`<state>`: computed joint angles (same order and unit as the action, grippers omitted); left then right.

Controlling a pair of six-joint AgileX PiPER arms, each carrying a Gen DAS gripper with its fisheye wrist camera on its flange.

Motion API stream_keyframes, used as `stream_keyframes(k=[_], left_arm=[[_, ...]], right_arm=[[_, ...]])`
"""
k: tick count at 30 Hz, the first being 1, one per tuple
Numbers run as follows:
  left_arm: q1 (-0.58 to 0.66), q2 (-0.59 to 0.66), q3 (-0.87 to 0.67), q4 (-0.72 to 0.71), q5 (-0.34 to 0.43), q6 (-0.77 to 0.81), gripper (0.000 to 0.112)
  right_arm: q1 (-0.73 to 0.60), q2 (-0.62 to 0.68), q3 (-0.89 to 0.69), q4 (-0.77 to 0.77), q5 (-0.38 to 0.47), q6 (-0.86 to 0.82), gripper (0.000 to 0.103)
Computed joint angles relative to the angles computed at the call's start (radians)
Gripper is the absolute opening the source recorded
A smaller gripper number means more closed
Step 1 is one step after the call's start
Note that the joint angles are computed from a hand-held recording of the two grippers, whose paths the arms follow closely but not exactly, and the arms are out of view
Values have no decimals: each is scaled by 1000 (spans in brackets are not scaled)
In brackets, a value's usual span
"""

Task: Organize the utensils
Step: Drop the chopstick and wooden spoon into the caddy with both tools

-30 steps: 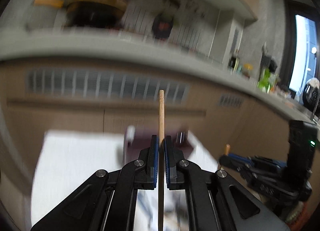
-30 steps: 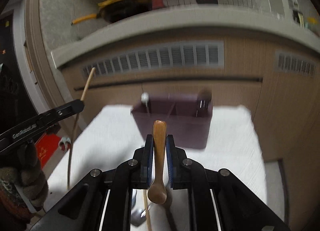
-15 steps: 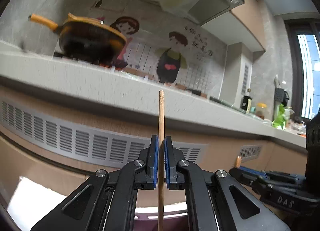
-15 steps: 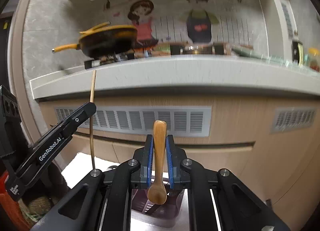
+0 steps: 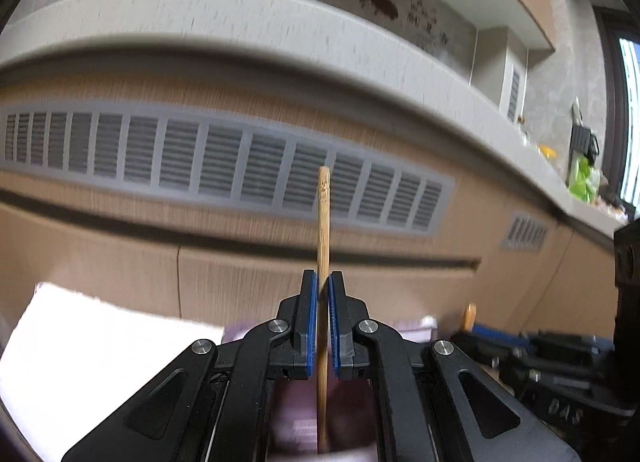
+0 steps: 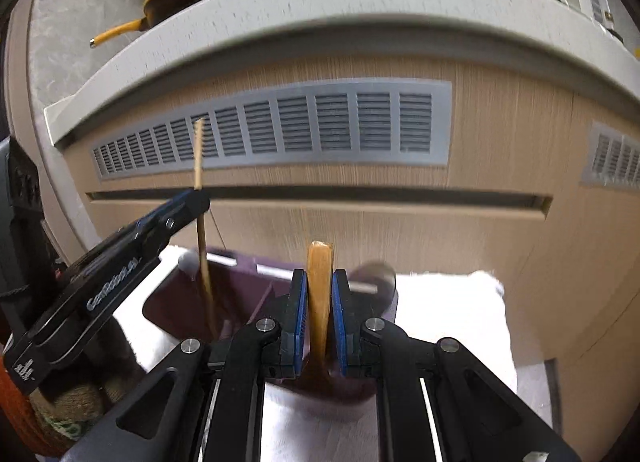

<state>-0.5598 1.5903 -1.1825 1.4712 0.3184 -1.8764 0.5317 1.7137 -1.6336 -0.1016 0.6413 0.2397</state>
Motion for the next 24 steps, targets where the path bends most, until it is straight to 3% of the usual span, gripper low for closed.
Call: stream_keyframes(k=[4,6,8,10,11,16,19,24], left_arm=[[-41,-44,68,-148,59,135,8],[-30,-71,79,-270,43,248,10],[-6,-113,98,-418,6,382,22],[13,-169,131,-526,-22,487,43],[12,-199,144,-569,-17,526,46],[-6,-340,215,-651,87,582,49],[20,-446,295,-841,103,746,58],[38,-592,424,-1043,176,926,61]], right_arm=[[9,5,3,11,64,-5,13],[16,-15,28,2,66,10,17],[36,-73,89,-40,39,46,21],[56,-129,141,-85,23,82,22],[68,-153,162,-112,25,103,23],[149,-250,274,-206,65,182,25],[206,-297,352,-221,93,224,25],[302,-344,474,-222,117,251,25]])
